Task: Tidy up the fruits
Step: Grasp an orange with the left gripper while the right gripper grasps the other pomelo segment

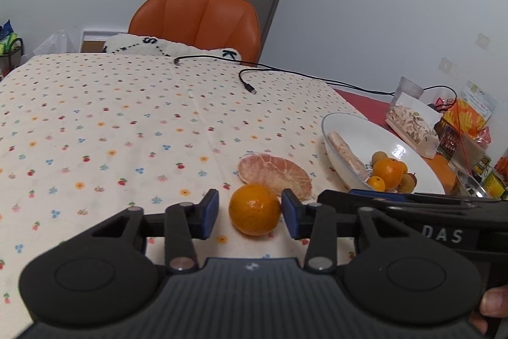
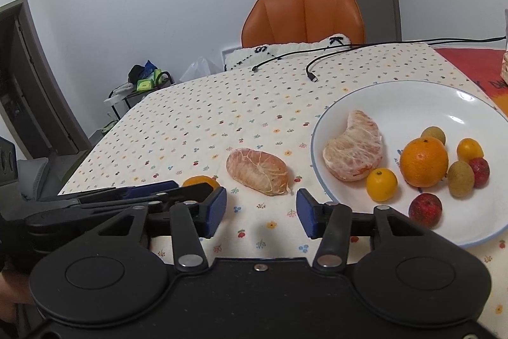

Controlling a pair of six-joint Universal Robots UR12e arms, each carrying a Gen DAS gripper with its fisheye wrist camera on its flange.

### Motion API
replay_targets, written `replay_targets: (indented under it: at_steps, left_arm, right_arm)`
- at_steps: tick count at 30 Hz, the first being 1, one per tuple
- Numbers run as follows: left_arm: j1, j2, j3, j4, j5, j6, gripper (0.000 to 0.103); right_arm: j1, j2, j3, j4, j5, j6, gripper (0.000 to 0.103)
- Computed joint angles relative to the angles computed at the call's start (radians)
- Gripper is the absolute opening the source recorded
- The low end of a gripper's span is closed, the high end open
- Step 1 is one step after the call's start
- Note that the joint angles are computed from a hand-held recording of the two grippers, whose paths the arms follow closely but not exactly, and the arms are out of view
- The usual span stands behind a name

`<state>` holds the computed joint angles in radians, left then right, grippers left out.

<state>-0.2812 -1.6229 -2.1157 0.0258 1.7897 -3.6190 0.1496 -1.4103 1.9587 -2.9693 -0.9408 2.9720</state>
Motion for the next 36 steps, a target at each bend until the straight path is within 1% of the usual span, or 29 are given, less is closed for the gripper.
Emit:
replay_targets:
  at_steps: [1, 7, 20, 25, 27, 30, 32, 34, 36]
  left_arm:
    - [0.001, 0.0, 0.0, 0.004, -0.007, 0.005, 0.034]
    - [0.003, 0.008, -0.004, -0.007, 0.002, 0.012, 0.033]
    - [0.023, 0.069, -0.044, -0.044, 0.106, -0.039, 0.033]
    - [0.029, 0.084, -0.058, -0.051, 0.128, -0.06, 0.033]
    - [0.031, 0.089, -0.064, -0.05, 0.131, -0.064, 0.033]
    - [0.035, 0.095, -0.073, -0.049, 0.133, -0.071, 0.033]
    - [0.038, 0.1, -0.078, -0.051, 0.131, -0.075, 0.033]
    - [0.042, 0.105, -0.082, -0.057, 0.127, -0.081, 0.033]
    - [0.045, 0.108, -0.086, -0.06, 0.123, -0.084, 0.033]
  right_arm:
    - [0.001, 0.002, -0.002, 0.0, -0.002, 0.002, 0.046]
    - [0.01, 0.012, -0.012, -0.003, -0.024, 0.002, 0.046]
    - [0.042, 0.037, -0.041, -0.01, -0.06, -0.008, 0.046]
    - [0.059, 0.04, -0.048, -0.011, -0.097, -0.034, 0.046]
    - [0.068, 0.042, -0.049, -0.019, -0.125, -0.046, 0.049]
    - [0.074, 0.046, -0.055, -0.016, -0.138, -0.053, 0.055]
    - [0.083, 0.052, -0.06, -0.022, -0.164, -0.058, 0.058]
    - [0.091, 0.058, -0.066, -0.03, -0.181, -0.068, 0.058]
    - [0.095, 0.063, -0.072, -0.023, -0.178, -0.077, 0.059]
